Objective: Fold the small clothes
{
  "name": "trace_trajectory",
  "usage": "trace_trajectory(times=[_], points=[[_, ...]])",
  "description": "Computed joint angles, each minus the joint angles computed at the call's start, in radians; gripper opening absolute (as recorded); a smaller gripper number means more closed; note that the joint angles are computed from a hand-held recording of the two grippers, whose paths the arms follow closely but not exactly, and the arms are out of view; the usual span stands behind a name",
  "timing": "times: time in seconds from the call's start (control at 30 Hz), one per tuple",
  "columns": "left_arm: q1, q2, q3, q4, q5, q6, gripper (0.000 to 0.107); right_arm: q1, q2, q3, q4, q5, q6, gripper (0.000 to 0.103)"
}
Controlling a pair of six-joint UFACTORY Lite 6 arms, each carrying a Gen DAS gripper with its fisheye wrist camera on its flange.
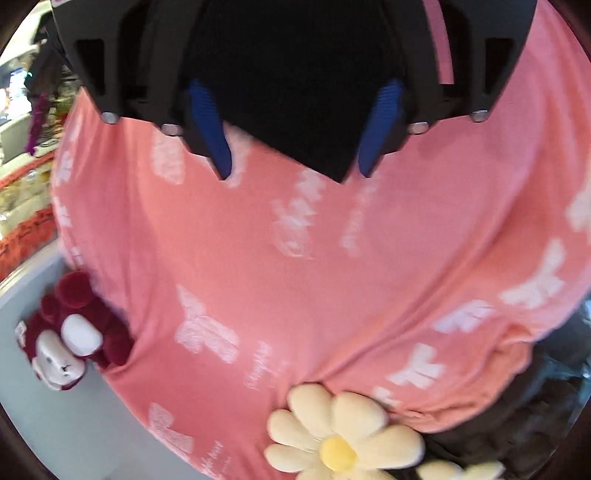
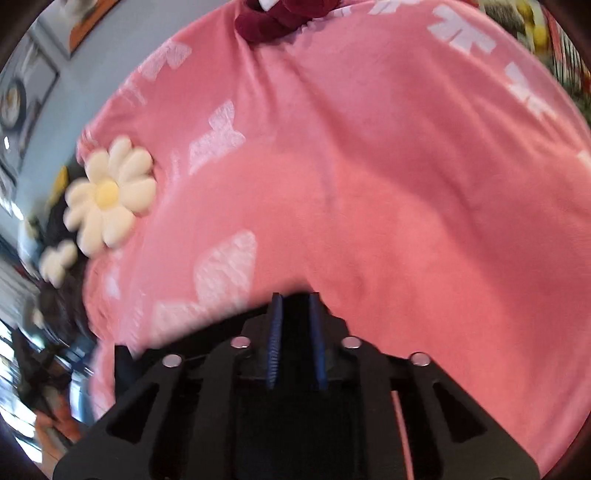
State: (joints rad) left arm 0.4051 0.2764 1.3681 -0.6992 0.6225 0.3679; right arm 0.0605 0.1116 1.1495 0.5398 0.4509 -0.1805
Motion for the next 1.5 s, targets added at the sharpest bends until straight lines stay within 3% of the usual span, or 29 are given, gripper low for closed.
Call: trace_trajectory(times=[0.03,0.1,0.23,0.33,0.43,0.47,0.5,0.53,0.57,0.7,0.77,0.83,0.9,1.0,1.03,1.07,1.1,1.2,1.27,1.3,1.33,1.37,1.4,1.5], points=[[0.014,-0.046,-0.064,-0.012,0.002,0.051,0.069,0.002,-0.080,-0.104,0.014,-0.028,-0.038,0.023],[0.072,-0.204,-0.274,-0.039,0.010,0.196,0.069,-0.007,-0.271,-0.313,0.006,0.019,-0.079,0.039],[0.176,-0.423,-0.597,-0.016,0.052,0.361,0.069,-0.050,-0.632,-0.652,0.051,0.089,-0.155,0.039],[0.222,-0.488,-0.737,-0.016,0.098,0.416,0.069,-0.019,-0.738,-0.714,0.019,0.135,-0.091,0.040],[0.241,-0.521,-0.816,-0.085,0.119,0.480,0.066,0.066,-0.686,-0.684,-0.033,0.105,-0.051,0.046],[0.244,-0.527,-0.834,-0.121,0.128,0.520,0.049,0.095,-0.641,-0.671,-0.059,0.088,-0.018,0.043],[0.250,-0.510,-0.837,-0.149,0.150,0.561,0.018,0.110,-0.600,-0.658,-0.047,0.084,-0.026,0.023],[0.252,-0.495,-0.832,-0.142,0.167,0.560,0.011,0.115,-0.589,-0.647,-0.044,0.090,-0.018,0.007],[0.271,-0.507,-0.831,-0.136,0.203,0.554,0.009,0.094,-0.620,-0.649,-0.016,0.119,-0.036,0.004],[0.437,-0.688,-0.807,-0.055,0.453,0.590,0.005,-0.045,-0.876,-0.659,0.031,0.355,-0.125,0.004],[0.502,-0.737,-0.812,0.009,0.520,0.606,0.004,-0.082,-0.977,-0.710,-0.013,0.435,-0.122,0.004],[0.521,-0.738,-0.853,0.062,0.478,0.620,0.004,-0.034,-0.947,-0.791,-0.073,0.369,-0.097,0.005],[0.510,-0.660,-0.899,0.093,0.376,0.619,0.004,0.024,-0.876,-0.841,-0.126,0.287,-0.038,0.008],[0.586,-0.654,-0.910,0.063,0.410,0.632,0.008,0.010,-0.930,-0.822,-0.140,0.309,0.027,0.020],[0.634,-0.706,-0.911,0.033,0.442,0.664,0.013,0.001,-0.962,-0.811,-0.147,0.326,0.045,0.028],[0.655,-0.731,-0.908,0.017,0.448,0.685,0.035,-0.002,-0.983,-0.807,-0.153,0.327,0.057,0.047],[0.653,-0.760,-0.911,0.003,0.430,0.681,0.057,-0.001,-0.980,-0.796,-0.153,0.319,0.058,0.056],[0.573,-0.737,-0.921,-0.041,0.347,0.630,0.065,0.010,-0.857,-0.771,-0.135,0.233,0.061,0.058],[0.483,-0.628,-0.927,-0.067,0.272,0.596,0.062,0.000,-0.720,-0.778,-0.014,0.180,-0.054,0.063],[0.469,-0.574,-0.926,-0.074,0.265,0.608,0.051,0.027,-0.669,-0.787,0.033,0.137,-0.063,0.060],[0.453,-0.555,-0.926,-0.075,0.242,0.604,0.050,0.023,-0.660,-0.788,0.038,0.128,-0.079,0.056],[0.457,-0.577,-0.921,-0.064,0.261,0.613,0.027,0.008,-0.665,-0.779,0.078,0.158,-0.106,0.024],[0.478,-0.558,-0.901,-0.061,0.321,0.633,0.005,-0.048,-0.664,-0.760,0.146,0.228,-0.170,0.006],[0.548,-0.601,-0.871,-0.018,0.452,0.628,0.005,-0.156,-0.766,-0.715,0.157,0.382,-0.235,0.006]])
